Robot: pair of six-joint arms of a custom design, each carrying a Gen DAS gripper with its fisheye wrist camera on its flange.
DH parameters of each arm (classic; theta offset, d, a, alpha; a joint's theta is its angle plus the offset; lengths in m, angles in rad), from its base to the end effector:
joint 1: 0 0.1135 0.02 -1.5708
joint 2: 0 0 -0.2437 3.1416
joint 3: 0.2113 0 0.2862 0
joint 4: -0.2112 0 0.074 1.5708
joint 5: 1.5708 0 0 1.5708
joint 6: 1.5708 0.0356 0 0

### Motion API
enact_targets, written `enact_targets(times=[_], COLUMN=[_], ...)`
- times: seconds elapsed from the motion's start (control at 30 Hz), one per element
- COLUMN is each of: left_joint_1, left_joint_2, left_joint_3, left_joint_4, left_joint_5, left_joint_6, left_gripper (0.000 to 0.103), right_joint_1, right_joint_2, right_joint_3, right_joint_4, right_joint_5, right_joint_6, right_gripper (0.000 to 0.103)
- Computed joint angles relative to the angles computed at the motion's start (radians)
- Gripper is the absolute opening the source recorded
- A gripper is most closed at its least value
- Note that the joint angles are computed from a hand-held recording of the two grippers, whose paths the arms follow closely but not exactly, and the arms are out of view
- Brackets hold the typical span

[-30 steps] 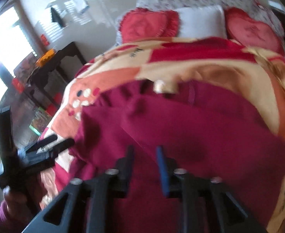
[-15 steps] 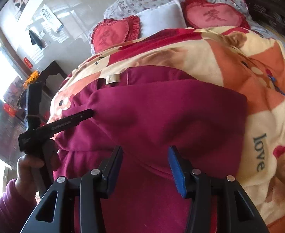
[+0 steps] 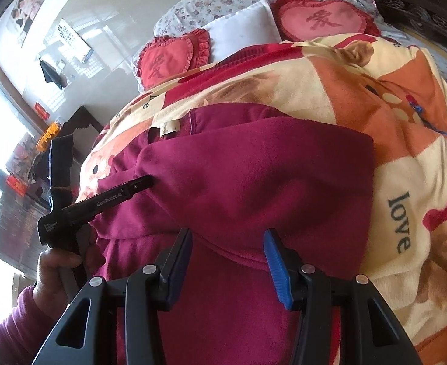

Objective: Fold small clothes
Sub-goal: 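Close the left gripper on the shirt's other side edge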

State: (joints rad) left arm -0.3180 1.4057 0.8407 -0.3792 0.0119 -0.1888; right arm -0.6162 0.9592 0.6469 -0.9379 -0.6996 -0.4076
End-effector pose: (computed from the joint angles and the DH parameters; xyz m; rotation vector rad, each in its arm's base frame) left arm 0.2969 -0.0982 0.1660 0.1681 2.5234 -0.2200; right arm 0.1738 -0.0950 0.1881 0.1121 2.4678 0.5889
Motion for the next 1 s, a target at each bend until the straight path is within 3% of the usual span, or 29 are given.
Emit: enact_targets(times=[0.1,0.27,0.5,0.63,0.8,0.87,0.93,1.0], left_joint_1=[0.065,0.15,0.208,0.272,0.351,0.342,0.319,0.3], left_joint_2=[-0.051,-0.159,-0.251,-0.341,-0.319,-0.319,-0.343,-0.364], left_joint_3=[0.005,0.004,-0.046,-0.13,-0.18,-0.197,-0.221,-0.238], left_joint_4=[-0.036,-0.092,-0.148,-0.146,-0.142,-0.136,-0.129,-0.127], left_joint_5=[0.108,0.153,0.143,0.083,0.1,0.082,0.049,0.022], left_joint_6=[-0.014,0.005,0.031,0.052,0.059,0.063,0.068,0.074], left_gripper=[0.016,0.015,0.015,0.015,0.014,0.014,0.014,0.015], right_joint_1=[-0.021,-0.063,-0.078,-0.101,-0.133,-0.117,-0.083,-0.044], right_joint_2=[-0.01,-0.017,-0.025,-0.041,0.046,0.105,0.204,0.285], right_joint_3=[0.005,0.015,0.012,0.014,0.021,0.04,0.083,0.12], right_joint_4=[-0.021,-0.048,-0.07,-0.067,0.064,0.138,0.216,0.276], right_joint_5=[-0.006,-0.024,-0.038,-0.03,0.014,0.049,0.073,0.104], right_joint_6=[-0.014,-0.039,-0.035,-0.052,0.048,0.109,0.171,0.221], right_gripper=[0.047,0.047,0.047,0.048,0.065,0.066,0.075,0.075])
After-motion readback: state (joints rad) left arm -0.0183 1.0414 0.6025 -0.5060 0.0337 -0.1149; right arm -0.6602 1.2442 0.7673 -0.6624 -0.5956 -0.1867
